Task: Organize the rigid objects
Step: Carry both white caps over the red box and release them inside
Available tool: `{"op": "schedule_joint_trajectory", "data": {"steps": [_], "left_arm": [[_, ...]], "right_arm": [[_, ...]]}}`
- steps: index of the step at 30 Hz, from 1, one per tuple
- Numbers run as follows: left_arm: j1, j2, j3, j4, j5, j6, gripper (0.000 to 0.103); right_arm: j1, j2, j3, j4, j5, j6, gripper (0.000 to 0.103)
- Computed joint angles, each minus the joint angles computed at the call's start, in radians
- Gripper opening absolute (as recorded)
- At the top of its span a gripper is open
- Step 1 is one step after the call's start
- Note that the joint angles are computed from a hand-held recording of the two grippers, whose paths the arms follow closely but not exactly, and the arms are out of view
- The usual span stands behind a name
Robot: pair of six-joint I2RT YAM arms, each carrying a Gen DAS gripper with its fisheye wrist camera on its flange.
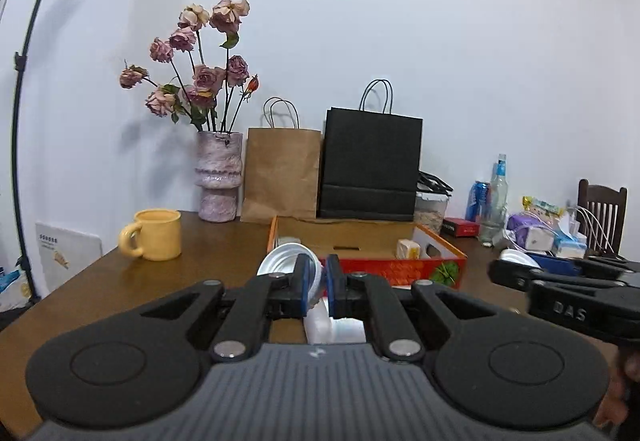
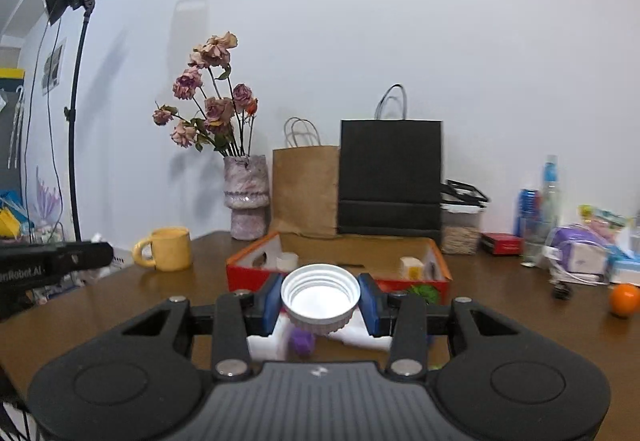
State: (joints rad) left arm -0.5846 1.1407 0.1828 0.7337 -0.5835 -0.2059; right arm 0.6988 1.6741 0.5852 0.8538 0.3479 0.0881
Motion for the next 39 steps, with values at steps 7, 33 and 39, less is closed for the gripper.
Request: {"op": "schedule_joint_trajectory", "data": {"steps": [7,33,39], "left_arm": [[-0.269,-0.084,-0.053,-0.151,-0.178,-0.097,0.009],[-0.050,0.147,0.129,-0.025,0.020,0.046,0.009],[0.152,0.370,0.391,-0.024,0.215,0.128,0.009]], "right_arm": [[0.094,-0.171,-0.286,0.032,0.101,0.125,0.039],[-0.055,-0.076,-0.100,0.001,-0.080,0.039,0.039],[-0.204,0.131,0.244,-0.140,-0.270,0.029,0.039]]}}
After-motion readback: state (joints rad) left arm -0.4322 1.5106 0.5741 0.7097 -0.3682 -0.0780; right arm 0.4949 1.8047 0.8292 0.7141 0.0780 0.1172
